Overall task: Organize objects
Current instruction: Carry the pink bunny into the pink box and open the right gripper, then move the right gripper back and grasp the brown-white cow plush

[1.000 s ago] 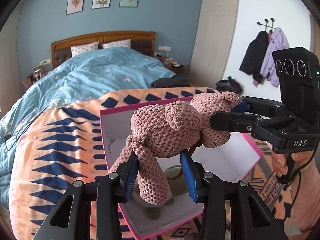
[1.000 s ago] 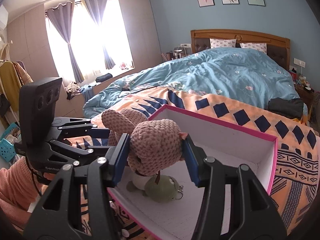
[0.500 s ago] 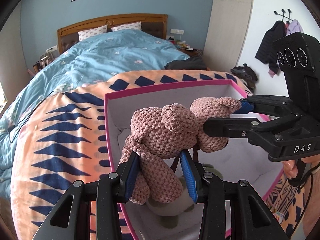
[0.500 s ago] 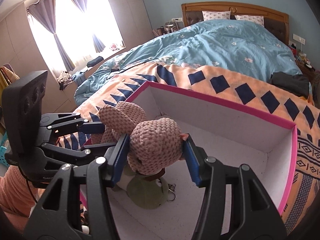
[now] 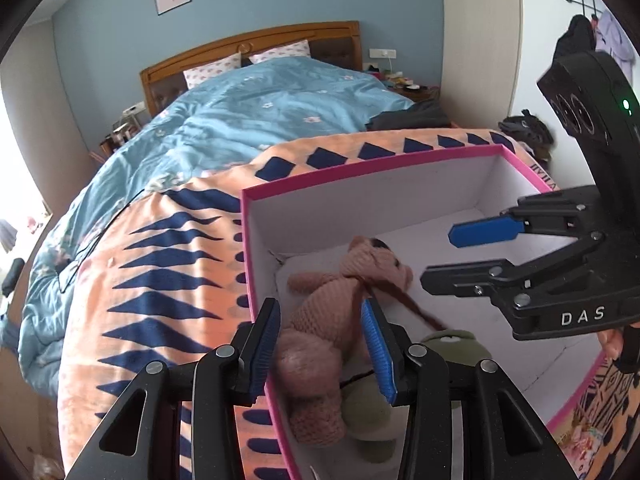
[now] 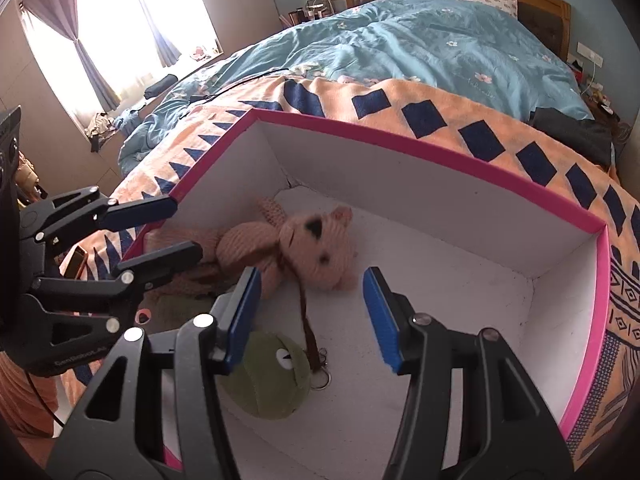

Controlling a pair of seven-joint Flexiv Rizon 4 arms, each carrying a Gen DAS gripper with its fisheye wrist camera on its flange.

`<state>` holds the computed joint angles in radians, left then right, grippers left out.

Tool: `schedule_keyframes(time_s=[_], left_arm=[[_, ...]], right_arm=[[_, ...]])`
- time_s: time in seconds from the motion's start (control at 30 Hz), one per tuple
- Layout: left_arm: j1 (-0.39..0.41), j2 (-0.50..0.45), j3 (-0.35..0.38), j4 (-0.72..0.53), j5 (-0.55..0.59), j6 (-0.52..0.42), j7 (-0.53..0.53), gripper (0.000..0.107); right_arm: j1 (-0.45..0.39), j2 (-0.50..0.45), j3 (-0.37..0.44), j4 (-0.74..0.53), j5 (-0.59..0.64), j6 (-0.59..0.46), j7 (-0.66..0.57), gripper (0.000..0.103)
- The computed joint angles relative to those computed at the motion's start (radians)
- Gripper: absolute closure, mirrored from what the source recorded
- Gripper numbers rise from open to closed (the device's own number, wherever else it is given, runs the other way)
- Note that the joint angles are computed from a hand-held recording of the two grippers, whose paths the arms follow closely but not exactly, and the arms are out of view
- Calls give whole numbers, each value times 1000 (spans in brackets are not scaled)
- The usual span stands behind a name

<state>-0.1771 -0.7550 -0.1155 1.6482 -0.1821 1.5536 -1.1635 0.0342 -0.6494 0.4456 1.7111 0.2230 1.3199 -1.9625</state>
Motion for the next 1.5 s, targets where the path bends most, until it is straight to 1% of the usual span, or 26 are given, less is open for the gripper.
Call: schedule_keyframes(time_s=[0.03, 0.1, 0.2, 0.23, 0.3, 0.4, 0.43, 0.5, 0.53, 0.6, 0.7, 0.77, 0.83, 0.87, 0.93, 1.03, 1.07, 1.13, 1.23, 1.3, 1.4, 1.43, 1.5], left_arm=[[17, 0, -20, 7, 0, 11, 8, 62], [75, 6, -91, 35, -2, 36, 37, 61], [121, 17, -146, 75, 4, 90, 62, 52], [150, 19, -181, 92, 10, 113, 72, 50], [241, 22, -291, 139, 33, 159, 95, 46], [363, 24, -428, 212, 99, 245, 93, 36], [400, 24, -467, 236, 128, 270, 81, 32], [497, 14, -567, 288, 207, 321, 60, 28], [529, 13, -597, 310, 239, 343, 46, 26], [608, 5, -668, 361, 319, 389, 19, 25], [676, -1, -720, 413, 405, 434, -28, 21], [704, 1, -730, 445, 448, 460, -61, 20], [727, -4, -735, 466, 490, 473, -89, 14], [726, -2, -724, 476, 503, 488, -105, 14], [719, 1, -692, 494, 527, 514, -133, 14], [705, 4, -650, 518, 555, 542, -180, 14], [694, 7, -630, 525, 560, 556, -195, 14], [663, 5, -581, 537, 568, 598, -224, 4], [618, 6, -509, 548, 578, 646, -258, 4], [616, 0, -493, 548, 596, 632, -286, 4], [578, -1, -438, 548, 601, 641, -323, 4], [576, -5, -431, 547, 611, 636, -337, 4], [568, -12, -412, 543, 625, 627, -362, 4]], right_arm=[[0, 0, 0, 1, 1, -1, 0, 47], [-6, 1, 7, 3, 7, 5, -6, 47], [-35, 5, 39, 2, 35, 8, -25, 47], [-48, 8, 55, 6, 48, 12, -39, 47], [-70, 20, 82, 21, 73, 27, -69, 47], [-130, 37, 151, 48, 131, 53, -140, 47], [-156, 44, 183, 63, 158, 71, -172, 47], [-213, 58, 250, 88, 209, 99, -238, 47], [-270, 63, 314, 106, 249, 114, -296, 47], [-345, 70, 399, 132, 309, 135, -375, 47], [-469, 78, 536, 181, 395, 171, -505, 47], [-545, 79, 625, 226, 440, 203, -580, 47], [-602, 68, 693, 266, 455, 227, -619, 46], [-623, 62, 722, 290, 454, 248, -631, 46], [-652, 45, 770, 338, 446, 291, -648, 45], [-642, 22, 793, 402, 431, 362, -646, 45], [-621, 16, 784, 418, 428, 390, -638, 44], [-554, 12, 746, 449, 425, 457, -622, 43], [-451, 12, 670, 477, 413, 492, -580, 43], [-371, 15, 614, 492, 407, 533, -558, 43], [-240, 16, 522, 509, 415, 623, -531, 43], [-205, 17, 495, 509, 419, 641, -519, 43], [-165, 16, 461, 511, 415, 656, -493, 43]])
